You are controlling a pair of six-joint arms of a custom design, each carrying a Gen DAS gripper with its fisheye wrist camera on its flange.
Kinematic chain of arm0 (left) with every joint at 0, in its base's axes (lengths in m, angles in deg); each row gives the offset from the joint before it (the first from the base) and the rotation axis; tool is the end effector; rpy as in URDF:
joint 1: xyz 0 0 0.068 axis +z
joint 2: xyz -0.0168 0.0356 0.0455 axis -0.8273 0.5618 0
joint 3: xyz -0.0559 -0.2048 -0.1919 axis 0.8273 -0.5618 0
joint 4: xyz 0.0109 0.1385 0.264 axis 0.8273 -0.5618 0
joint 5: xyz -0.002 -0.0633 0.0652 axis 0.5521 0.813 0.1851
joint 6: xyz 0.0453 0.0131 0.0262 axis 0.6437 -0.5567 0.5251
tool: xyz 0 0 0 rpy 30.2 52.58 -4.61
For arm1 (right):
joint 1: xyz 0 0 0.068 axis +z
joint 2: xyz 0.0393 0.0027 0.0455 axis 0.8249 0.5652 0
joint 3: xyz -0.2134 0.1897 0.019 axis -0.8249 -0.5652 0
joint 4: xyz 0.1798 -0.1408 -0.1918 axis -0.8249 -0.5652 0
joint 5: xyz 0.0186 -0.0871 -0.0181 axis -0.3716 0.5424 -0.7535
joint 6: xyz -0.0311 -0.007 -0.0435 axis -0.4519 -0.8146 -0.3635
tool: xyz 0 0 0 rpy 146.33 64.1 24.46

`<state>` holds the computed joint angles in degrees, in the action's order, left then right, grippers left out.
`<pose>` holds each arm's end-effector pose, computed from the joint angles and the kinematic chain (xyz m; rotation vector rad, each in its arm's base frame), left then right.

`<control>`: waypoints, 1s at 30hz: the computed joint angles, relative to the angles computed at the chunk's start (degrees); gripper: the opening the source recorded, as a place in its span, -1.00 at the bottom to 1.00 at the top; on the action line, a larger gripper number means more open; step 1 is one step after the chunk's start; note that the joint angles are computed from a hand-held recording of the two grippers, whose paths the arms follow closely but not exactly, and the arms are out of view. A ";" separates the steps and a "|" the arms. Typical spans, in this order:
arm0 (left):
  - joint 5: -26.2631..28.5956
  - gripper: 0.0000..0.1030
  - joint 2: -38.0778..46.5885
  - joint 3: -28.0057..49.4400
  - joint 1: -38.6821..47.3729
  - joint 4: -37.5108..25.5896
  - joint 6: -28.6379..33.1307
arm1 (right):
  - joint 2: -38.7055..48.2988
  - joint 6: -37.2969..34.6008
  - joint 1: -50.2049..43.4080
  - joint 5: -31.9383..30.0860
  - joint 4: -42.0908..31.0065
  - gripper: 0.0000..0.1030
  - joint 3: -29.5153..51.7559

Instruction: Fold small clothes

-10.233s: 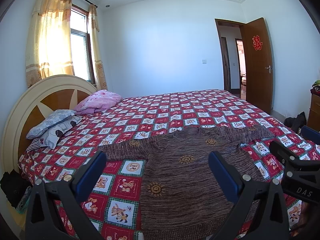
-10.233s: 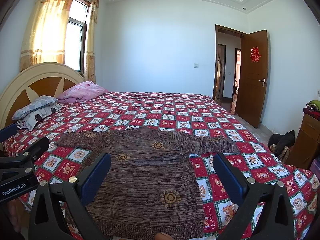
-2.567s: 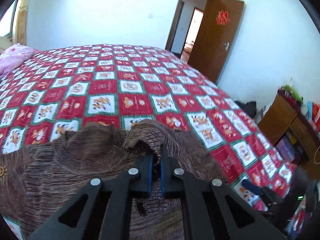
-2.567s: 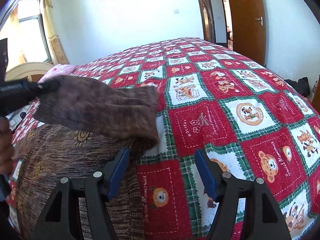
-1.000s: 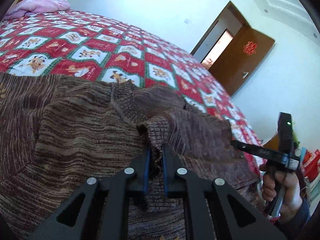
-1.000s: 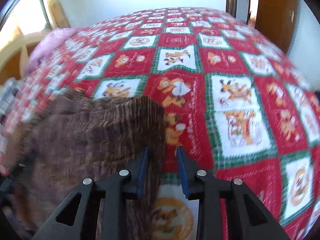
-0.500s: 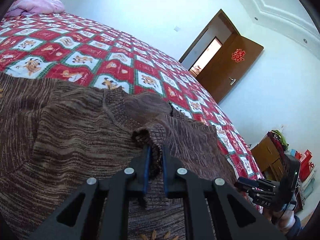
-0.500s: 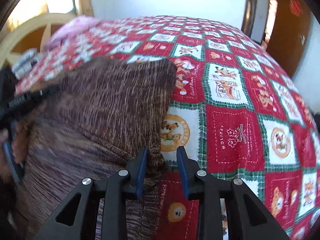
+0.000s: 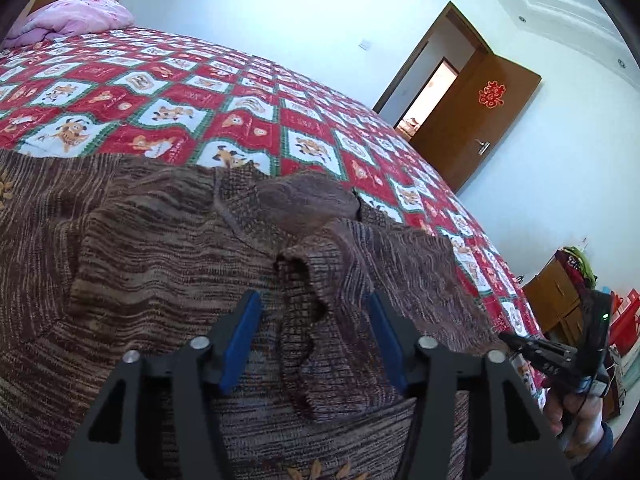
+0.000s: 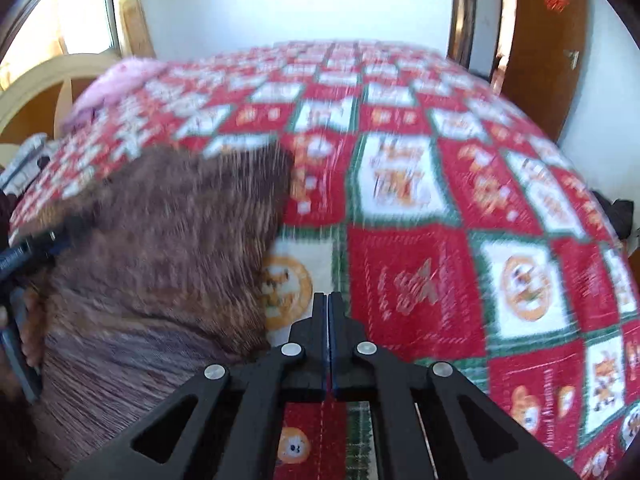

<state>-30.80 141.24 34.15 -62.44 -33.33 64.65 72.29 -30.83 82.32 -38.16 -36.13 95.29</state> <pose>0.3504 -0.0569 0.1283 0.0509 2.2821 -0.7474 0.2659 0.1215 0.2043 -0.0115 2.4510 -0.0462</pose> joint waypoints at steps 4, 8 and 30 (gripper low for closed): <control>1.38 0.29 0.06 -0.64 0.82 1.55 -1.41 | 1.15 -0.27 4.20 -3.23 2.94 0.18 2.70; -2.36 0.57 -2.07 -2.59 0.55 3.12 -2.94 | 11.05 -0.13 9.04 -2.33 3.23 0.02 9.40; -0.87 0.86 -22.38 -16.00 29.59 -9.51 7.35 | 36.99 -2.84 21.02 -8.35 -0.10 -0.22 33.00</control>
